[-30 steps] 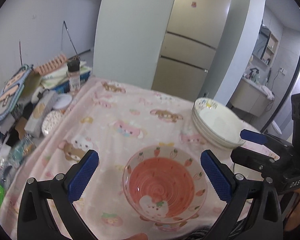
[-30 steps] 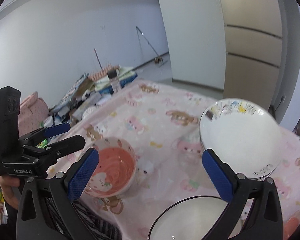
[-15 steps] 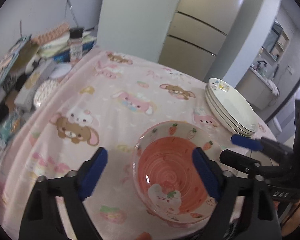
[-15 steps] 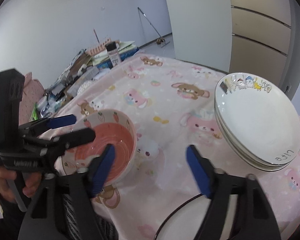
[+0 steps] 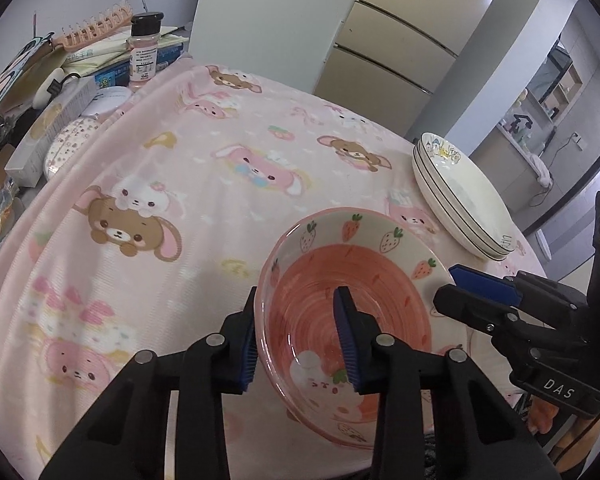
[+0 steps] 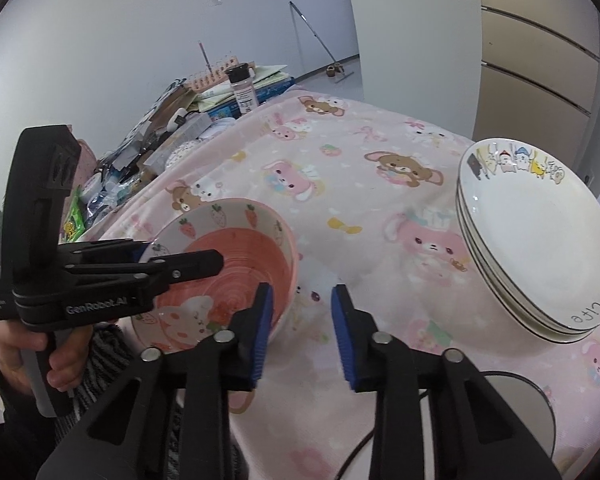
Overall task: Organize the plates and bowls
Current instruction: 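Grasp the rim of the pink carrot-pattern bowl with the left gripper, then lift the pink bowl with the left gripper and carry it toward the other pink bowl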
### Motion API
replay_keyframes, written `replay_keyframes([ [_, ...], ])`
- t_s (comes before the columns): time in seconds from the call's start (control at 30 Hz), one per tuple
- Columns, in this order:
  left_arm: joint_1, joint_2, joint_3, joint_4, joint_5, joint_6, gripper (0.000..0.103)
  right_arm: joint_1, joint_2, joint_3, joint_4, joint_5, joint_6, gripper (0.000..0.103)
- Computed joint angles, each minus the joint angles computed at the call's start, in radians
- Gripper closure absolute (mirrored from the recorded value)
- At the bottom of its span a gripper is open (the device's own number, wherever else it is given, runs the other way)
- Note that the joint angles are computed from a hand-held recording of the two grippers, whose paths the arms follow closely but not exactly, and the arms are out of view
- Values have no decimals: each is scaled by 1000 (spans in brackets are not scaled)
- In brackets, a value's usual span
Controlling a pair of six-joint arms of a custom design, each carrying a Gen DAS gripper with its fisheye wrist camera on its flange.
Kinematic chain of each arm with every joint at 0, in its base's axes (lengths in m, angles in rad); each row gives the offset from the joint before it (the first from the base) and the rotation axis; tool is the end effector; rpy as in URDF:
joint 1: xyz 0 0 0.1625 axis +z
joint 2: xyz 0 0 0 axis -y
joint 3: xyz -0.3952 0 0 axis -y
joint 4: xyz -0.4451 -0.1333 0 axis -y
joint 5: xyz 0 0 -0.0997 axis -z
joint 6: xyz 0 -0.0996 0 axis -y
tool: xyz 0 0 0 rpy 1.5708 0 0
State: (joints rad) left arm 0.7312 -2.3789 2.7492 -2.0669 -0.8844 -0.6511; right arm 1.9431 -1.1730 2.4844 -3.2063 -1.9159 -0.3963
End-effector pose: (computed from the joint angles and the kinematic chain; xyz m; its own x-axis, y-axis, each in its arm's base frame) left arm -0.0458 -0.3050 0.2105 -0.9055 0.0143 -0.4241 0.2385 0.8437 -0.4809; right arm 0.2352 -0.3286 0.0395 -0.7117 -0.5641 0.4188 -0.6716 0.7212 -0.1700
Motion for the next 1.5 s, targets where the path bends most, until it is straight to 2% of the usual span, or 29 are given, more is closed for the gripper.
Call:
replay_keyframes([
  [0.1, 1, -3, 1, 3, 3, -5, 70, 9, 18, -14, 14, -14, 10, 79],
  [0.27, 10, 2, -1, 20, 8, -15, 84, 18, 60, -60, 92, -34, 36, 83],
  [0.47, 61, 10, 5, -35, -48, 27, 87, 48, 128, -98, 87, -109, 41, 88],
  [0.57, 28, -6, 15, -4, -5, 4, 92, 51, 132, -85, 36, -112, 24, 89],
  [0.63, -6, -51, 28, 21, 23, -4, 92, 39, 111, -67, 3, -74, 23, 92],
  [0.73, -56, -137, 44, 56, 38, 0, 93, 34, 60, -39, -29, -30, 17, 97],
  [0.83, -194, -231, 47, 210, 110, -81, 93, 62, 9, -17, -48, -29, 2, 97],
  [0.97, -331, -238, 17, 297, 146, -161, 93, 96, -109, 27, -59, -31, -15, 97],
  [1.1, -459, -158, -23, 316, 177, -216, 93, 122, -270, 81, -44, -37, -19, 97],
  [1.2, -520, -34, -52, 211, 180, -197, 93, 142, -396, 112, -6, -62, -16, 97],
  [1.3, -562, 61, -71, 125, 171, -182, 93, 157, -515, 138, 37, -97, -17, 97],
  [1.37, -573, 149, -83, 26, 157, -143, 93, 161, -586, 157, 59, -119, -19, 97],
  [1.5, -586, 271, -95, -92, 136, -106, 93, 128, -710, 209, 77, -109, -22, 97],
])
